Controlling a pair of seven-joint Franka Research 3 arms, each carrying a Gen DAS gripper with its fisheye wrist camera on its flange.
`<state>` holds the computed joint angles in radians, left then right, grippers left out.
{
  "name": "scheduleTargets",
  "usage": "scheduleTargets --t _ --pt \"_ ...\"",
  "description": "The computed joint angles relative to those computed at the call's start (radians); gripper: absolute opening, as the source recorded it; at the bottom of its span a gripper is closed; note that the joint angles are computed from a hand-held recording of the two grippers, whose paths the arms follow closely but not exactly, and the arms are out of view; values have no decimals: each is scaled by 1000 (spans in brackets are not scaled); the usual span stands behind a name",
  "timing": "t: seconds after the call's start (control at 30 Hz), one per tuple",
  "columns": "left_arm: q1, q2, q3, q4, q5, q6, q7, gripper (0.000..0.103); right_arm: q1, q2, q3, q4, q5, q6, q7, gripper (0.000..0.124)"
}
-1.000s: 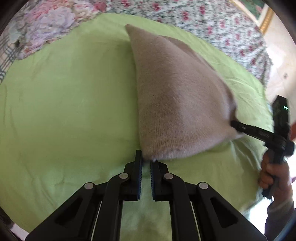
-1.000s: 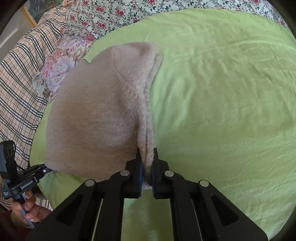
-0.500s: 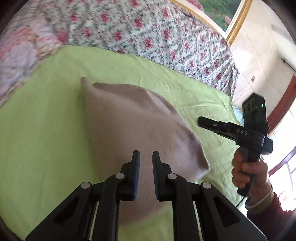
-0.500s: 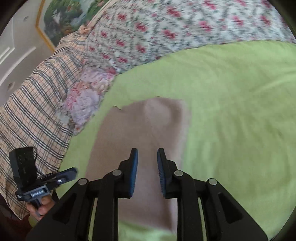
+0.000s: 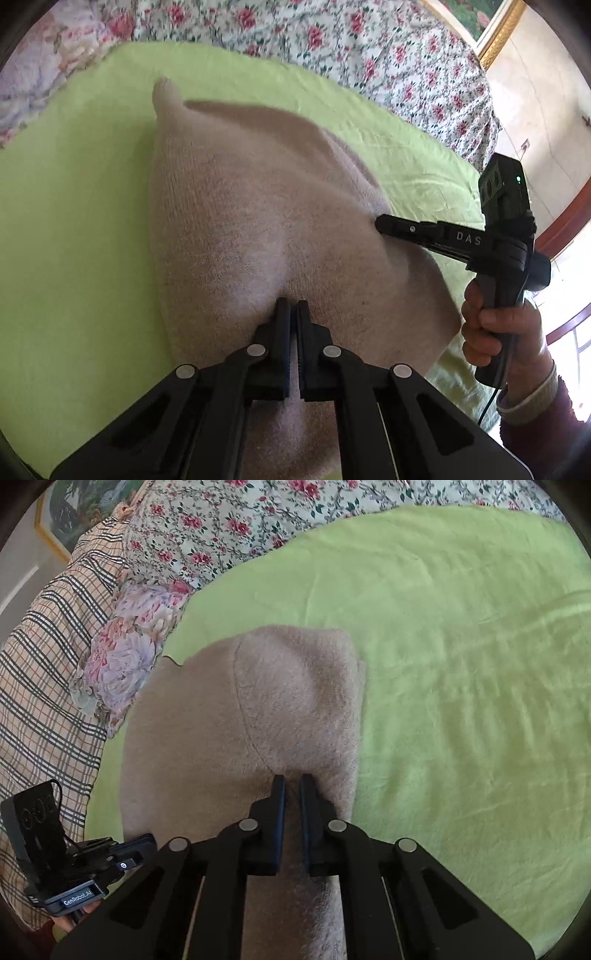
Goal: Fold small clothes
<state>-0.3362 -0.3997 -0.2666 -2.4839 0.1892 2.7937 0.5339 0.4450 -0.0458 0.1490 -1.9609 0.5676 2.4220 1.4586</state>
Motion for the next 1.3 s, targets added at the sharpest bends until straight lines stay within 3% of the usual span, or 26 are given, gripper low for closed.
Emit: scheduleTargets --t 0.17,0.27,0.33,0.5,0.57,0.7,0.8,1.0,1.03,1.1,1.13,1.2,1.3 --pt "-29 -154 -12 -92 -1 5 -26 5 5 -162 -3 -134 6 40 26 16" --pt "-56 -237 -32 -136 2 -50 -44 5 3 -234 -11 -202 -5 16 45 30" --pt "-76 -275 -38 -160 -4 -80 -58 5 0 -278 -16 -254 -12 2 59 31" --pt "-112 -290 -29 -206 -39 -149 -95 5 5 -302 -6 -300 -33 -28 81 31" --pt "-112 -278 -31 -207 -38 -146 -103 5 6 -299 5 -297 -61 -27 90 14" --pt "-108 -258 -38 -185 -25 -177 -109 5 -10 -309 29 -291 -167 -16 125 10" --pt "-108 -246 -34 -194 -30 -150 -124 5 -38 -293 61 -293 -304 -34 182 9" --pt "-115 -244 -29 -185 -25 -165 -119 5 -2 -294 -3 -283 -183 -30 166 12" --pt "-117 -244 -25 -186 -30 -163 -118 5 11 -287 -27 -271 -114 -19 142 15" --pt "-122 -245 -14 -191 -44 -152 -117 5 19 -246 -56 -222 -9 0 103 35" --pt "-124 -244 -11 -189 -50 -154 -116 5 18 -213 -63 -188 29 16 84 51" --pt "-124 -252 -11 -183 -56 -165 -116 5 9 -125 -65 -106 70 41 41 56" --pt "-98 -294 -26 -182 -34 -180 -130 11 -17 31 -61 54 114 -1 13 56"
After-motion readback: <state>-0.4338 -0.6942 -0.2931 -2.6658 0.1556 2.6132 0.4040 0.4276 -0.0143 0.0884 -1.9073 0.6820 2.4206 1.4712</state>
